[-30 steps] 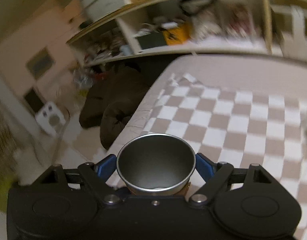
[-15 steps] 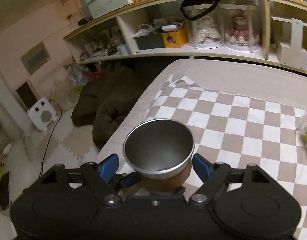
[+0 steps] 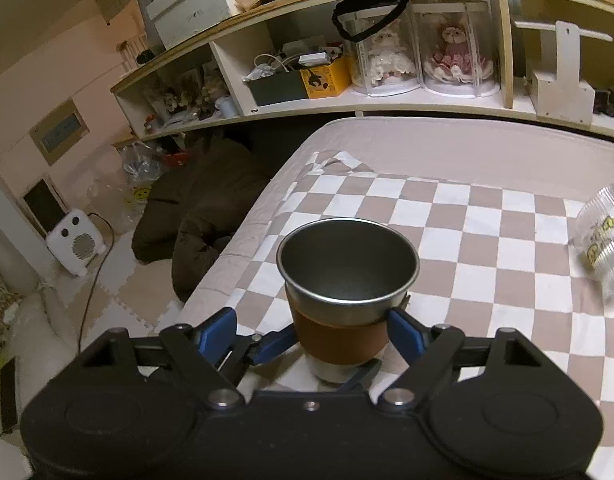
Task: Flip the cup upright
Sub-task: 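Grasp the cup rim with the right gripper while the left gripper holds the cup body, then set the white cup upright on the cloth and open both grippers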
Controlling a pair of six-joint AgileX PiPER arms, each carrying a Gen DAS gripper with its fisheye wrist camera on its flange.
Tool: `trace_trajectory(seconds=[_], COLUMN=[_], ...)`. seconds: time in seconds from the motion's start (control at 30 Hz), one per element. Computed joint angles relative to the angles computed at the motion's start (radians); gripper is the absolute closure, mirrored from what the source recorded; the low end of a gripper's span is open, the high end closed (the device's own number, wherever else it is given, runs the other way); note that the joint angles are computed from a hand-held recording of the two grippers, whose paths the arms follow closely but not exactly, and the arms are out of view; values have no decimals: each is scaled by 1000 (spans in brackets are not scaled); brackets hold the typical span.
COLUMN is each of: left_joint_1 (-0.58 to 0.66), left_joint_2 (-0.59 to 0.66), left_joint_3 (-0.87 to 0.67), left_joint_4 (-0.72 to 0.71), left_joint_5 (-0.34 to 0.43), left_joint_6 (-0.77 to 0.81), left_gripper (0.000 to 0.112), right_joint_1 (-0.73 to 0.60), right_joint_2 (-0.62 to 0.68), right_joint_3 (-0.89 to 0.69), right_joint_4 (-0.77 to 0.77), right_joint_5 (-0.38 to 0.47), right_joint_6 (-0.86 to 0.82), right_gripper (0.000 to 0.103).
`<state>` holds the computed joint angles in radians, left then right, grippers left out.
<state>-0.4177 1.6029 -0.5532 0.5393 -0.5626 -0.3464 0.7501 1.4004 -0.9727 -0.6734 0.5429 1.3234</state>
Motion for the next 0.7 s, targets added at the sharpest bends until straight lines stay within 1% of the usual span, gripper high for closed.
trace_trajectory(seconds=[0.1, 0.27, 0.37, 0.43, 0.47, 0.5, 0.53, 0.57, 0.63, 0.7], left_joint_1=[-21, -62, -51, -49, -50, -49, -48, -45, -46, -52], left_joint_2=[17, 39, 30, 7, -8, -26, -50, -78, -134, -205], left_joint_3=[-17, -26, -25, -37, -40, -34, -23, -14, -19, -27], left_joint_4=[-13, -102, -60, -5, 16, 24, 23, 38, 117, 235], left_joint_5=[9, 18, 28, 84, 107, 117, 123, 133, 194, 264], left_joint_6=[10, 119, 83, 16, -9, -13, -12, -27, -118, -253], left_gripper=[52, 53, 53, 51, 44, 32, 27, 23, 22, 18], right_joint_1=[-12, -14, -30, -30, -32, -34, -31, -30, -27, -15], right_joint_2=[-36, -62, -76, -78, -79, -82, -86, -93, -124, -159], right_joint_3=[42, 77, 95, 96, 99, 103, 108, 115, 142, 164], right_joint_4=[16, 10, 37, 29, 25, 23, 12, 1, -33, -69], right_joint_5=[-37, -45, -68, -61, -59, -58, -53, -49, -48, -35], right_joint_6=[-9, -5, -29, -20, -14, -9, 7, 22, 61, 102], right_gripper=[20, 20, 20, 21, 21, 21, 21, 21, 21, 21])
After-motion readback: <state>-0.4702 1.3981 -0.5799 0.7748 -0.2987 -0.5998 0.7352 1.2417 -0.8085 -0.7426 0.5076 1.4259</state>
